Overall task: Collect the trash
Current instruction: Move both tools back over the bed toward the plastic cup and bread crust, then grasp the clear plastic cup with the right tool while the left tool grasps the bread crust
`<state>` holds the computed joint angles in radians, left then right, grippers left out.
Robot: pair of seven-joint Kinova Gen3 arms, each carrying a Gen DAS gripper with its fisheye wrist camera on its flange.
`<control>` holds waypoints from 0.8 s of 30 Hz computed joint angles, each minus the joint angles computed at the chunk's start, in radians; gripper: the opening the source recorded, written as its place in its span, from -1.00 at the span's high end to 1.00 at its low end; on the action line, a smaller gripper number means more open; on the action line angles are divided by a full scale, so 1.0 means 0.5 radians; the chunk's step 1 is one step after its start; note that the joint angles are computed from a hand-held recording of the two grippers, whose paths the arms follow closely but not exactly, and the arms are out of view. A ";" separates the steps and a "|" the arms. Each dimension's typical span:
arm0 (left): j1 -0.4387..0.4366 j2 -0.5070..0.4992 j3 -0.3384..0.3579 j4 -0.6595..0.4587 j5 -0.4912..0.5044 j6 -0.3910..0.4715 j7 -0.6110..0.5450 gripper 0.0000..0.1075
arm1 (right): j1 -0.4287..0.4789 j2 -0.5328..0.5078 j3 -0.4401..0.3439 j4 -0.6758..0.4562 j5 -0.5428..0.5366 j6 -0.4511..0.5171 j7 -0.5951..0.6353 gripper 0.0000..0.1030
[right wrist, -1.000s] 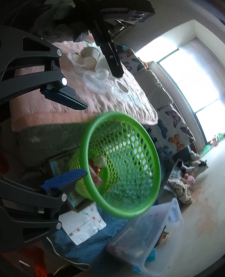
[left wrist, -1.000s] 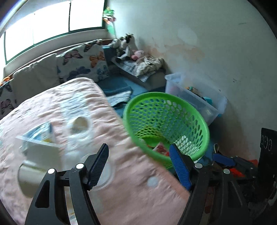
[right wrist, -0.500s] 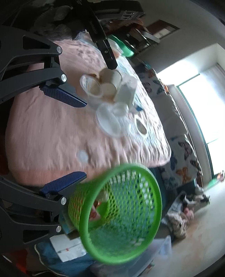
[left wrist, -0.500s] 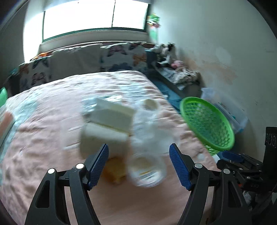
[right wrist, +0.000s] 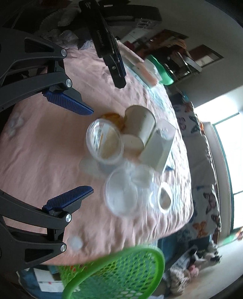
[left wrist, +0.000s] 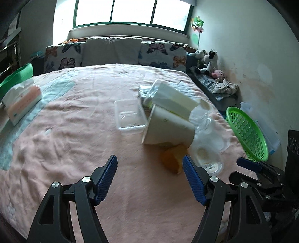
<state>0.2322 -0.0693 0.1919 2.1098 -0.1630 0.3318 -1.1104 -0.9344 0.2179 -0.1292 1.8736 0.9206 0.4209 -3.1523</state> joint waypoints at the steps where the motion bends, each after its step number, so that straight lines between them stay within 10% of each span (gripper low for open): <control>1: 0.002 -0.008 -0.020 0.019 0.032 -0.005 -0.033 -0.30 | -0.006 0.015 0.011 -0.015 -0.040 -0.006 0.049 -0.51; 24: -0.002 0.092 -0.091 0.035 0.330 -0.012 -0.319 -0.30 | -0.062 0.187 0.167 -0.172 -0.356 -0.053 0.459 -0.25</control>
